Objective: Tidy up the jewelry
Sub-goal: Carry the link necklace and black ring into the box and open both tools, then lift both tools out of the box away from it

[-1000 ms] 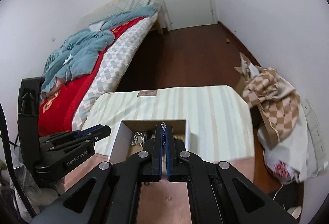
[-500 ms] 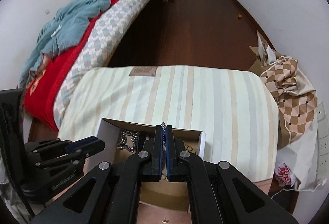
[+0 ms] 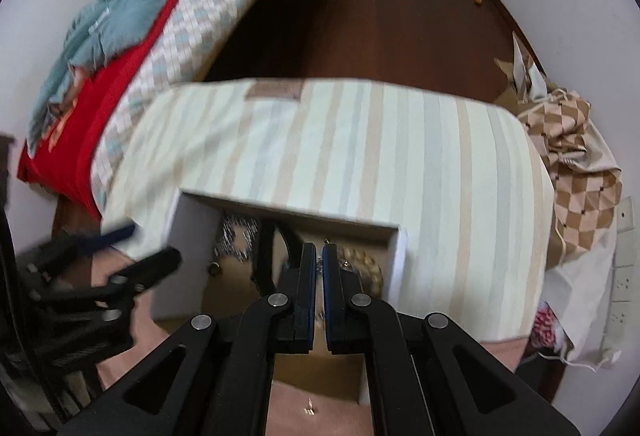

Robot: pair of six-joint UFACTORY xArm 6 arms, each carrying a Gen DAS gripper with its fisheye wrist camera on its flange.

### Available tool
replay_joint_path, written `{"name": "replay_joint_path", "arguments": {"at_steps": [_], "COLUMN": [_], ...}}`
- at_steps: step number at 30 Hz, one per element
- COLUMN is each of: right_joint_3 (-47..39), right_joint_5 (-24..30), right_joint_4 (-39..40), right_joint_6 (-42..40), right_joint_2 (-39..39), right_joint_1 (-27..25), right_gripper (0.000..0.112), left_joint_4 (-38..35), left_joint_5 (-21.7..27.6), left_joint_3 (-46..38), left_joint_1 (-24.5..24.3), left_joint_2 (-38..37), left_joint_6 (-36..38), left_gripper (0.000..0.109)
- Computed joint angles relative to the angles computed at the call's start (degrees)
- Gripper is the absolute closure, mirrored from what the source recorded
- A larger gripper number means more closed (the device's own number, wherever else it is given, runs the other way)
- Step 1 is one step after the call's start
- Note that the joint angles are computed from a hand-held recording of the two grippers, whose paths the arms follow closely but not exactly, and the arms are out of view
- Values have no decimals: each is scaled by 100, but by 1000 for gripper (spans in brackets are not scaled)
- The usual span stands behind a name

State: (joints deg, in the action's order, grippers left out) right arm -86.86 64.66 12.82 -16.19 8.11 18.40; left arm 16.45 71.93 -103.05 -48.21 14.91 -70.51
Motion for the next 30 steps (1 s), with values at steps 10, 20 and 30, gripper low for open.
{"name": "replay_joint_path", "arguments": {"at_steps": [10,20,30], "right_joint_3": [911,2193,2626], "right_joint_5": [-449,-1203,-1304], "right_joint_4": [-365,-1236,-1361], "right_joint_6": [215,969,1162], "right_joint_2": [-878,-1861,-2681], "right_joint_1": [-198,-108,26], "right_gripper": [29,9,9], "left_joint_4": [683,1182,1838], "left_joint_5": [857,1439,2230], "left_joint_3": [-439,-631,-1340], "left_joint_1": [-356,-834,-1398], "left_joint_2": [156,258,403], "left_joint_6": [-213,-621,-857], "left_gripper": [7,7,7]}}
